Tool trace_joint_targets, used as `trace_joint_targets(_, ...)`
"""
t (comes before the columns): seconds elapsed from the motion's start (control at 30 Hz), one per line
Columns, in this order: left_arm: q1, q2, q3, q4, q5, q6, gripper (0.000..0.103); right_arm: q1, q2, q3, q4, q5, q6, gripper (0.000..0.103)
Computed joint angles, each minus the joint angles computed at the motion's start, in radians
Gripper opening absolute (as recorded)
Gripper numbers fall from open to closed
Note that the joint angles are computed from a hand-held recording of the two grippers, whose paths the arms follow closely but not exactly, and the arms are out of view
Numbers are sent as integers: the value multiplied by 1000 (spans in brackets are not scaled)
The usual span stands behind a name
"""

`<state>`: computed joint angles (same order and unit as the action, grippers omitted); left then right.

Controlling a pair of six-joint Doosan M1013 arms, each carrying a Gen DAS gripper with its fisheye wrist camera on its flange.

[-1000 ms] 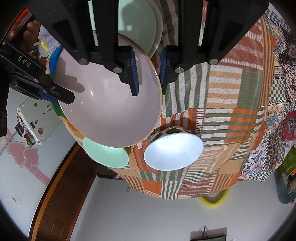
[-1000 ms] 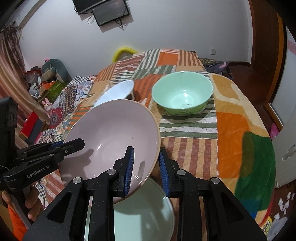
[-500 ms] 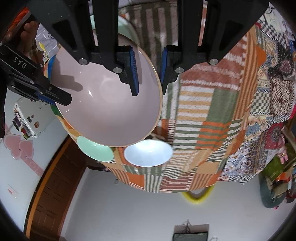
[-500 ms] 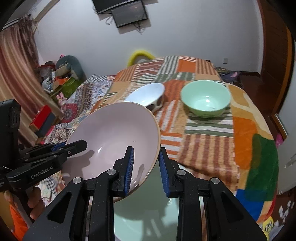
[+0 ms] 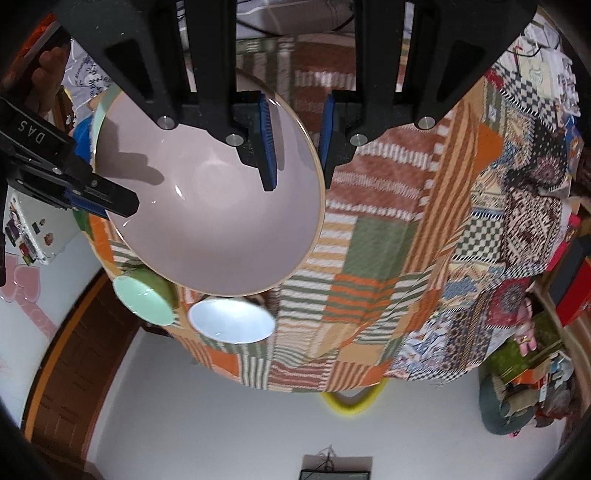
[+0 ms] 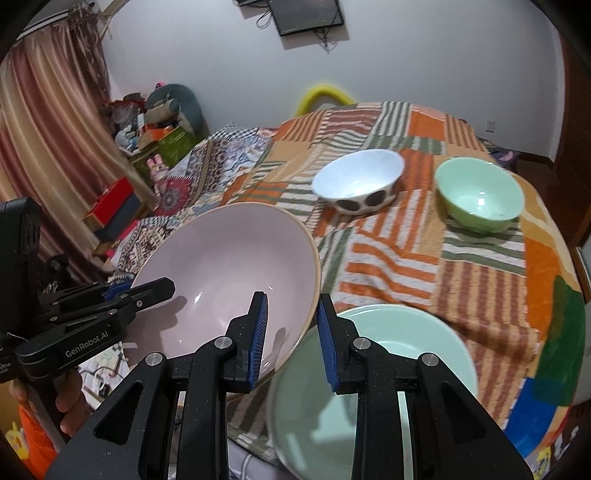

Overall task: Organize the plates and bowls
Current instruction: 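Lift the pink bowl and carry it beside the plate stack with both grippers, then lower the pink bowl onto the quilt and open both grippers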

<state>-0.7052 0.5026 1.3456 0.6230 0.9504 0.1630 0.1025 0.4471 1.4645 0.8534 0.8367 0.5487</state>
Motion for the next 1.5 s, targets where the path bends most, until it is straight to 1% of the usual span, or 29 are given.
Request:
trace_joint_targets(0.17,8,-10,36,-28,10,-16,21,20,8,1,-22,19,6,25)
trace_joint_targets(0.4,23,-11,67,-75,2,-20,21,44,22,-7,-72,32,32,25)
trace_joint_targets(1.0,61,14,97,-204,-26,20,21,85,88,-59,-226,66,139,25)
trace_joint_targets(1.13,59,21,94,-203,-14,26,21,84,91,-60,-221,69,123,25)
trace_joint_targets(1.2,61,21,97,-209,-24,21,21,84,90,-60,-221,72,117,25)
trace_joint_targets(1.27,62,19,101,-214,-31,12,21,81,92,-63,-215,85,111,27)
trace_joint_targets(1.37,64,15,111,-224,-49,0,21,80,91,-62,-209,89,100,27)
trace_joint_targets(1.43,62,14,110,-225,-40,-3,21,79,85,-55,-209,73,90,27)
trace_joint_targets(1.5,58,14,104,-210,-13,-11,21,77,78,-49,-208,57,79,28)
